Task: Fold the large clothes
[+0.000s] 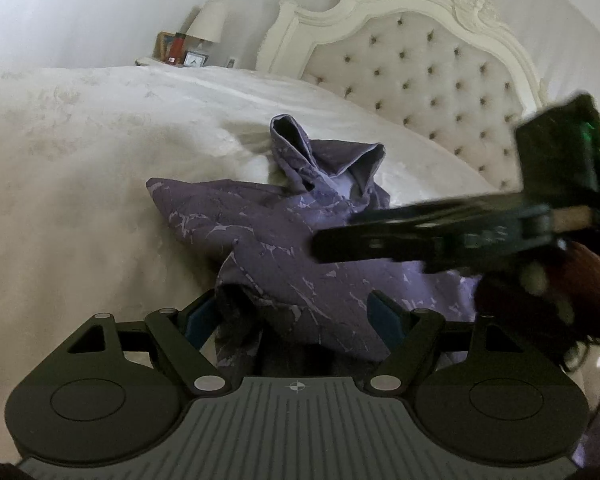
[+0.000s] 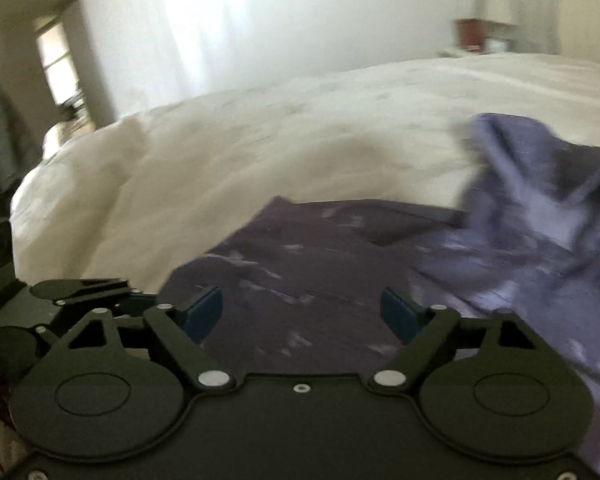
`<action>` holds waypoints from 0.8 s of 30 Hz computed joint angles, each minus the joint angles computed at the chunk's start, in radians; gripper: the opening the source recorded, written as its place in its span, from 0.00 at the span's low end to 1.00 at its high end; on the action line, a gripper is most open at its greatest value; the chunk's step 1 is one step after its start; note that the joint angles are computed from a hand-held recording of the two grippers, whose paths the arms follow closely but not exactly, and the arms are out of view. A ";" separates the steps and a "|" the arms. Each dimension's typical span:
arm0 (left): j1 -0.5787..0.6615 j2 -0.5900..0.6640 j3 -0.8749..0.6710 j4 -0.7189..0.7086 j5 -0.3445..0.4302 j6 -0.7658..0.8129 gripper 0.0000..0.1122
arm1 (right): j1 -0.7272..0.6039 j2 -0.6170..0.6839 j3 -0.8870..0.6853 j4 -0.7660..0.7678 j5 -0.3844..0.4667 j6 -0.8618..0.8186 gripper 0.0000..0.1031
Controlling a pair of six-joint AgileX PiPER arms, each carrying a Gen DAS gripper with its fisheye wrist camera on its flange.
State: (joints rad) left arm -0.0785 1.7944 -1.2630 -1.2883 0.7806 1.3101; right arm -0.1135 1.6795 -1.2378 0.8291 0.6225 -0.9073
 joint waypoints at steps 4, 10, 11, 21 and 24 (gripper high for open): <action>-0.011 -0.007 0.002 0.023 -0.011 0.013 0.69 | 0.034 0.104 -0.128 -0.091 0.078 0.041 0.72; -0.030 -0.008 0.001 0.091 -0.031 -0.020 0.69 | 0.124 0.233 -0.234 -0.285 0.017 0.190 0.74; -0.030 -0.010 0.000 0.106 -0.031 -0.030 0.69 | 0.129 0.249 -0.244 -0.304 0.007 0.201 0.75; 0.088 -0.043 0.040 -0.104 0.279 0.279 0.70 | 0.061 0.257 -0.224 -0.139 0.033 0.079 0.85; 0.036 -0.061 0.064 -0.093 0.102 0.260 0.70 | 0.017 0.205 -0.160 -0.042 0.027 0.017 0.85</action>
State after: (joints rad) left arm -0.0423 1.7332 -1.1989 -1.3810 0.8831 1.5703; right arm -0.0968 1.8843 -1.3982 0.7876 0.6499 -0.8903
